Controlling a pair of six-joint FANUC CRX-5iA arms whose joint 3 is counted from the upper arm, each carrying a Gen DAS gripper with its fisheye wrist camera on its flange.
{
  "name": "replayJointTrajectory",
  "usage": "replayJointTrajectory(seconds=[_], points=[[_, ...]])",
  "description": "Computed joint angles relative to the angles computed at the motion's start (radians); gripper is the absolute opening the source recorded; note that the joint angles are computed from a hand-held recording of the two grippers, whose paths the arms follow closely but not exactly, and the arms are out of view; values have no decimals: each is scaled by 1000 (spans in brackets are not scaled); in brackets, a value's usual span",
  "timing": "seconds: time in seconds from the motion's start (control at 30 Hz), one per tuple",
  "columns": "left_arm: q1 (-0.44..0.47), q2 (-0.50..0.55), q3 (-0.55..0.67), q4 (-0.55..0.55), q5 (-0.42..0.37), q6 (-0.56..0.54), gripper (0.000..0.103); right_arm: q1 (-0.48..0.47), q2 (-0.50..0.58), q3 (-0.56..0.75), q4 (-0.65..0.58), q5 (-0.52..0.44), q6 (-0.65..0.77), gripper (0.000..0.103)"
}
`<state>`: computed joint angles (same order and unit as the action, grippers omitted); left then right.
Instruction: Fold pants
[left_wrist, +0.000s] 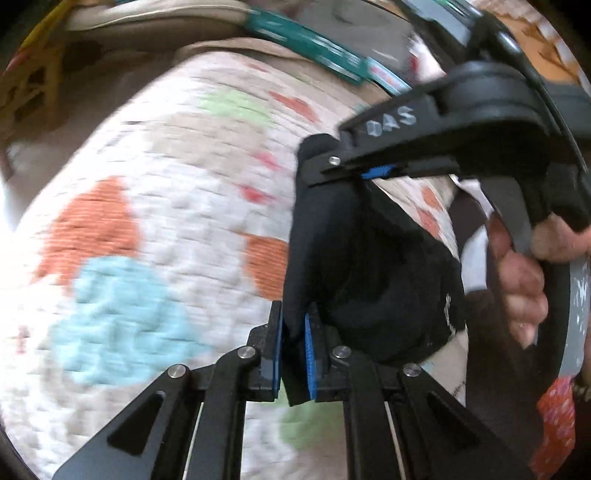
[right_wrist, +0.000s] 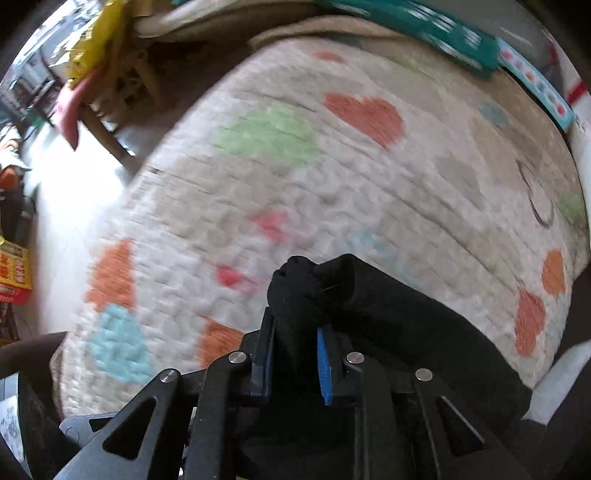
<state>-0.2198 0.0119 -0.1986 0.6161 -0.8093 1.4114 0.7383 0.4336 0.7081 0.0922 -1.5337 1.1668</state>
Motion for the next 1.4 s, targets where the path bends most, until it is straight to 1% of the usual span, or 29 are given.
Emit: replayJointTrajectory(seconds=[0.1, 0.13, 0.17, 0.2, 0.23, 0.27, 0.3, 0.37, 0.4, 0.43, 0.53, 0.63, 0.67, 0.73, 0.77, 0.87, 0.9, 0.93, 1.0, 1.03, 1.07, 1.13, 1.2, 1.23, 1.3, 1.37, 1.4], points=[[51, -2, 17, -66, -32, 87, 11, 26, 93, 134, -8, -33, 1, 21], [62, 7, 32, -93, -53, 120, 12, 30, 144, 206, -10, -59, -2, 22], [67, 16, 50, -120, -78, 155, 13, 37, 178, 247, -9, -79, -8, 28], [68, 21, 61, -145, -95, 191, 15, 43, 214, 291, -1, -108, -16, 30], [69, 20, 63, -159, -102, 221, 19, 45, 245, 327, 7, -129, -18, 35], [67, 14, 58, -168, -100, 239, 19, 41, 276, 369, 4, -139, -12, 41], [59, 10, 64, -196, -100, 263, 19, 37, 287, 384, 3, -136, -7, 43], [42, 2, 74, -251, -103, 307, 19, 32, 283, 384, 15, -123, -8, 49], [34, -2, 76, -269, -101, 331, 20, 27, 280, 385, 24, -112, -18, 50], [22, -3, 84, -286, -102, 356, 20, 22, 257, 361, 26, -85, -35, 53], [-3, -9, 79, -314, -82, 405, 20, 7, 167, 259, 21, 19, -111, 54], [-8, -20, 68, -330, -73, 418, 20, -13, 115, 239, -112, 52, -115, 54], [-23, 0, 95, -345, -75, 441, 20, -15, 115, 245, -150, 56, -105, 54], [-30, -5, 92, -357, -71, 449, 20, -28, 122, 264, -252, 47, -79, 54], [-31, -5, 89, -360, -67, 447, 20, -29, 135, 275, -272, 33, -74, 54], [-26, -15, 76, -359, -61, 437, 20, -17, 217, 344, -211, -42, -121, 53], [-27, -14, 76, -359, -59, 438, 21, -18, 239, 363, -193, -52, -133, 51], [-29, -12, 79, -362, -59, 442, 22, -16, 248, 358, -161, -41, -136, 49], [-33, -8, 91, -373, -71, 451, 21, 5, 223, 286, -61, 45, -145, 49], [-37, -6, 98, -382, -77, 458, 21, 28, 202, 233, 44, 92, -174, 53], [-42, -3, 105, -390, -81, 465, 23, 38, 181, 192, 98, 131, -198, 56], [-42, -3, 109, -383, -88, 468, 26, 23, 88, 76, 96, 243, -235, 58], [-36, -8, 106, -369, -88, 474, 30, 17, -33, -76, 121, 326, -294, 60], [-34, -14, 104, -370, -81, 481, 34, 15, -87, -147, 140, 354, -319, 63], [-32, -28, 101, -378, -69, 496, 38, 13, -213, -315, 174, 399, -375, 64], [-33, -47, 99, -395, -50, 515, 43, 10, -322, -470, 213, 413, -435, 64], [-36, -56, 98, -410, -41, 526, 43, 10, -364, -534, 228, 413, -461, 64]])
